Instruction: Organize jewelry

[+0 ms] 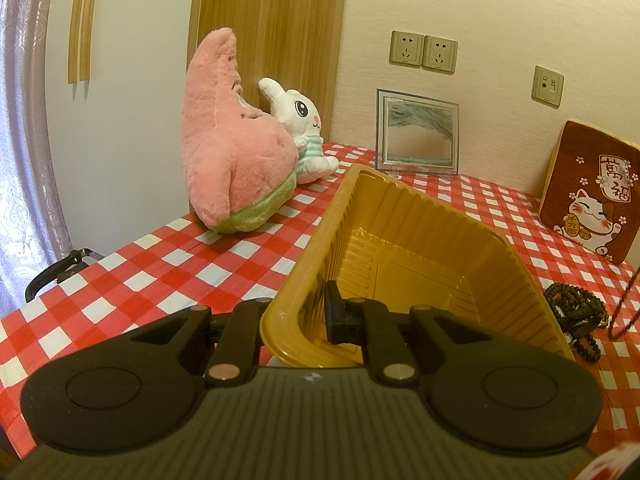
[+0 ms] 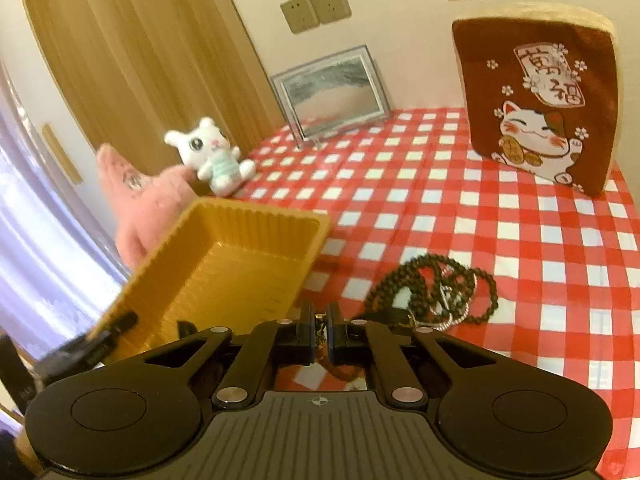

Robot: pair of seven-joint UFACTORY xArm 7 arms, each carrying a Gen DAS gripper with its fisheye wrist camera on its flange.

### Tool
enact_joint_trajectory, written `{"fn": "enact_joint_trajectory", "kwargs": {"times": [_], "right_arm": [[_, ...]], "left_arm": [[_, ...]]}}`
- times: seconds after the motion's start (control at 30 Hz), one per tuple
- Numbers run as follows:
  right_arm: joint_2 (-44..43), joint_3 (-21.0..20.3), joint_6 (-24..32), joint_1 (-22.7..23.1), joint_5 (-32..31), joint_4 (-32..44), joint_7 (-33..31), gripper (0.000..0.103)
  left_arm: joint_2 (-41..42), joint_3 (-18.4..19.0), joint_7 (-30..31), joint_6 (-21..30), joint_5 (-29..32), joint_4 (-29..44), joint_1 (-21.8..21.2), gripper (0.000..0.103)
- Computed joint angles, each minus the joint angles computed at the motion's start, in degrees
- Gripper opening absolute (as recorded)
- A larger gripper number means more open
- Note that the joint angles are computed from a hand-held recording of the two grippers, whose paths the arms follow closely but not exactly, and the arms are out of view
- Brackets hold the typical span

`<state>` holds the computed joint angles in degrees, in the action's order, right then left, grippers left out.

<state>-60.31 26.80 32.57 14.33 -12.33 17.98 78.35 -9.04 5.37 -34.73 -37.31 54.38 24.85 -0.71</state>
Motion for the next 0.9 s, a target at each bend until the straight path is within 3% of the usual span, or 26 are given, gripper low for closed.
{"fn": "enact_joint_trajectory", "kwargs": {"times": [0.1, 0.27, 0.6, 0.83, 0.9], "right_arm": [[0.5, -0.3, -2.1, -0.5, -0.2, 0.6, -0.2, 0.005], [6.0, 0.2, -10.5, -2.8, -0.8, 2.7, -1.0, 0.005], [26.8, 4.5, -30.7, -8.4, -0.6, 10.9, -4.3, 0.005], [36.1, 11.0, -32.9, -14.7, -1.3, 16.3, -5.6, 0.006], [36.9, 10.6, -32.5, -14.4, -1.5, 16.6, -5.9, 0.007]], "left_arm": [[-0.1, -0.1, 0.2, 0.0, -0.2, -0.2, 0.0, 0.012], [-0.1, 0.0, 0.0, 0.0, 0.0, -0.1, 0.0, 0.012], [-0.1, 0.0, -0.9, 0.4, 0.6, 0.4, -0.1, 0.012], [-0.1, 0.2, -1.8, 0.5, 1.3, 0.6, -0.1, 0.012], [-0.1, 0.2, -1.9, 0.5, 1.5, 0.7, 0.0, 0.012]]}}
